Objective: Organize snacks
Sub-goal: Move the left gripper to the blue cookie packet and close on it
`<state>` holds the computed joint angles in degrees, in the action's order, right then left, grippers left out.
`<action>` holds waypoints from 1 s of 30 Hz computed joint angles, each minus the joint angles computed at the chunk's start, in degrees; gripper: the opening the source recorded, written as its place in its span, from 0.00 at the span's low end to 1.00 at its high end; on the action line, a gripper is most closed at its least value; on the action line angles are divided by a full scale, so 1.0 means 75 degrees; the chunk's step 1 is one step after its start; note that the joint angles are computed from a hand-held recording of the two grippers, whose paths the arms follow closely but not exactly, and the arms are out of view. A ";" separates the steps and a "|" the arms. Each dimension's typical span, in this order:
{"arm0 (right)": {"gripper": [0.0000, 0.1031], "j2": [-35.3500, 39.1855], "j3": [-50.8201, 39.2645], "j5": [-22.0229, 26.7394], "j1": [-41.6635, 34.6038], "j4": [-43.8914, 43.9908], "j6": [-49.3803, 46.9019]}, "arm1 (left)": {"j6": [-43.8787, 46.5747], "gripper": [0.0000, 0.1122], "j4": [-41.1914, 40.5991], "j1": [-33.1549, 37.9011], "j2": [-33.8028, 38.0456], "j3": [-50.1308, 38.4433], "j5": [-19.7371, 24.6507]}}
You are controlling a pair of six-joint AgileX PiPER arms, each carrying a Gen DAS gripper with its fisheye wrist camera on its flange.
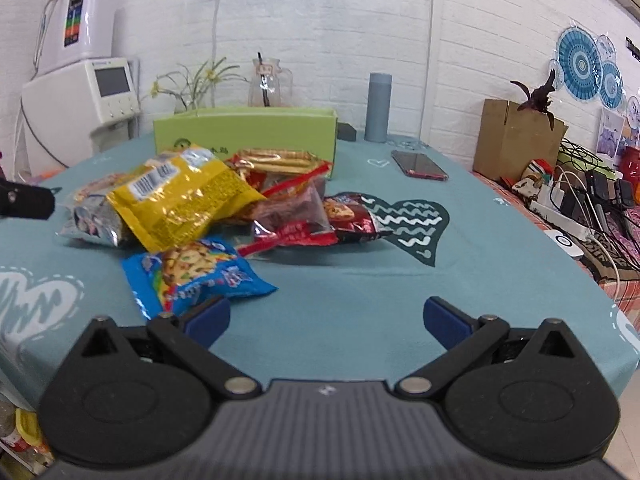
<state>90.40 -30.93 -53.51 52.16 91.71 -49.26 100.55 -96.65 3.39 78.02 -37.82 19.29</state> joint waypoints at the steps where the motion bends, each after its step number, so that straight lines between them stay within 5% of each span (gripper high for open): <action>1: 1.00 0.0075 -0.0106 0.0291 -0.0263 0.0051 -0.0243 | -0.0401 0.82 0.0326 0.0020 0.0192 -0.0208 -0.0054; 5: 1.00 -0.0183 0.0033 0.1355 -0.1020 -0.0494 0.0149 | -0.1808 0.82 0.1612 0.0180 0.0739 -0.0947 -0.0056; 11: 0.99 -0.0032 0.0400 0.1140 -0.1072 -0.1519 0.1115 | -0.3840 0.82 0.3653 0.0121 0.1481 -0.2191 0.0153; 13: 0.99 -0.0331 0.0290 0.1485 -0.1240 -0.0954 0.0414 | -0.4512 0.80 0.4460 0.0091 0.1611 -0.2505 0.0462; 17: 0.99 -0.1586 0.0888 0.2248 -0.0932 -0.1703 0.0957 | -0.3498 0.78 0.4309 0.0848 0.1472 -0.2605 0.3111; 21: 0.99 -0.1522 0.0496 0.3723 -0.1155 -0.3149 0.1146 | -0.3039 0.76 0.4428 0.0884 0.1784 -0.2917 0.5096; 26: 0.99 -0.0681 -0.0224 0.4980 -0.2063 -0.5249 0.2055 | -0.3675 0.69 0.5090 -0.0396 0.2042 -0.3207 0.4022; 30: 0.99 -0.0426 -0.0340 0.5163 -0.2378 -0.6679 0.3065 | -0.4869 0.45 0.5784 -0.0657 0.2940 -0.4086 0.4814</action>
<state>87.20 -33.48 -14.79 34.32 41.62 -26.27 64.03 -53.27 -1.53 100.07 -68.46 55.39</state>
